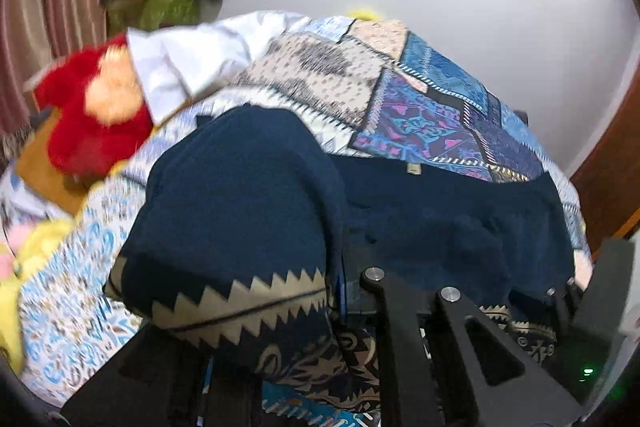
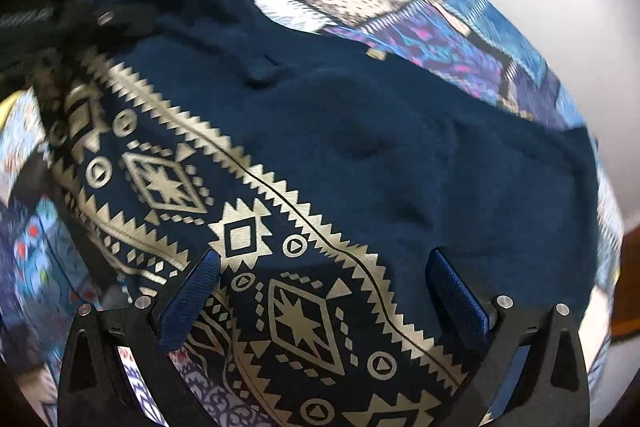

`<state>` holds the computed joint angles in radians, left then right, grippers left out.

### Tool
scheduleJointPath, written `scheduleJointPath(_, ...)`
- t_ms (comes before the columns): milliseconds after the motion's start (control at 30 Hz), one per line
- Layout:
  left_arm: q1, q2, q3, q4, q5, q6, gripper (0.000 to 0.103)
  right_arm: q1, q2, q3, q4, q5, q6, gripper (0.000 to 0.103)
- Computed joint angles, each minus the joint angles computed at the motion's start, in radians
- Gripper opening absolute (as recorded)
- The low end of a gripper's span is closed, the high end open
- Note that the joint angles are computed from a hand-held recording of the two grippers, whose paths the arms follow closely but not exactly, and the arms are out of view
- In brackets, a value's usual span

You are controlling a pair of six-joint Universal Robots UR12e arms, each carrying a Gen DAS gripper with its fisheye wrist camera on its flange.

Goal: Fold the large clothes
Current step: 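Lift the folded hoodie with the left gripper and fold it again into a bundle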

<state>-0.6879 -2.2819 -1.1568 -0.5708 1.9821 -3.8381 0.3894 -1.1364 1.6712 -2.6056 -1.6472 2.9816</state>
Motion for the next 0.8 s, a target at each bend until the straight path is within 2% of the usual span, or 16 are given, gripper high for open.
scheduleJointPath(100, -0.024, -0.028, 0.068, 0.008, 0.052, 0.101, 0.01, -0.028, -0.034, 0.02, 0.024, 0.058, -0.005, 0.103)
scheduleJointPath(267, -0.056, -0.088, 0.211, 0.026, 0.048, 0.219, 0.01, -0.12, -0.143, 0.112, -0.006, 0.147, 0.147, 0.103)
scheduleJointPath(333, -0.07, -0.118, 0.276, 0.027, 0.033, 0.259, 0.01, -0.158, -0.199, 0.164, -0.032, 0.139, 0.215, 0.103)
scheduleJointPath(433, -0.095, -0.174, 0.387, 0.005, -0.009, 0.326, 0.01, -0.198, -0.273, 0.237, -0.092, 0.059, 0.277, 0.103)
scheduleJointPath(533, -0.121, -0.235, 0.497, -0.078, -0.077, 0.396, 0.01, -0.248, -0.343, 0.294, -0.09, 0.058, 0.313, 0.103)
scheduleJointPath(600, -0.126, -0.26, 0.535, -0.147, -0.175, 0.403, 0.01, -0.283, -0.386, 0.33, -0.079, 0.079, 0.346, 0.103)
scheduleJointPath(667, -0.119, -0.275, 0.553, -0.232, -0.312, 0.385, 0.011, -0.309, -0.408, 0.351, -0.073, 0.098, 0.347, 0.103)
scheduleJointPath(700, -0.117, -0.284, 0.566, -0.279, -0.353, 0.377, 0.011, -0.313, -0.421, 0.366, -0.08, 0.084, 0.346, 0.103)
scheduleJointPath(733, -0.115, -0.292, 0.572, -0.32, -0.375, 0.361, 0.011, -0.313, -0.432, 0.379, -0.086, 0.069, 0.346, 0.103)
scheduleJointPath(800, -0.113, -0.288, 0.552, -0.348, -0.391, 0.351, 0.011, -0.312, -0.451, 0.399, -0.088, 0.061, 0.341, 0.103)
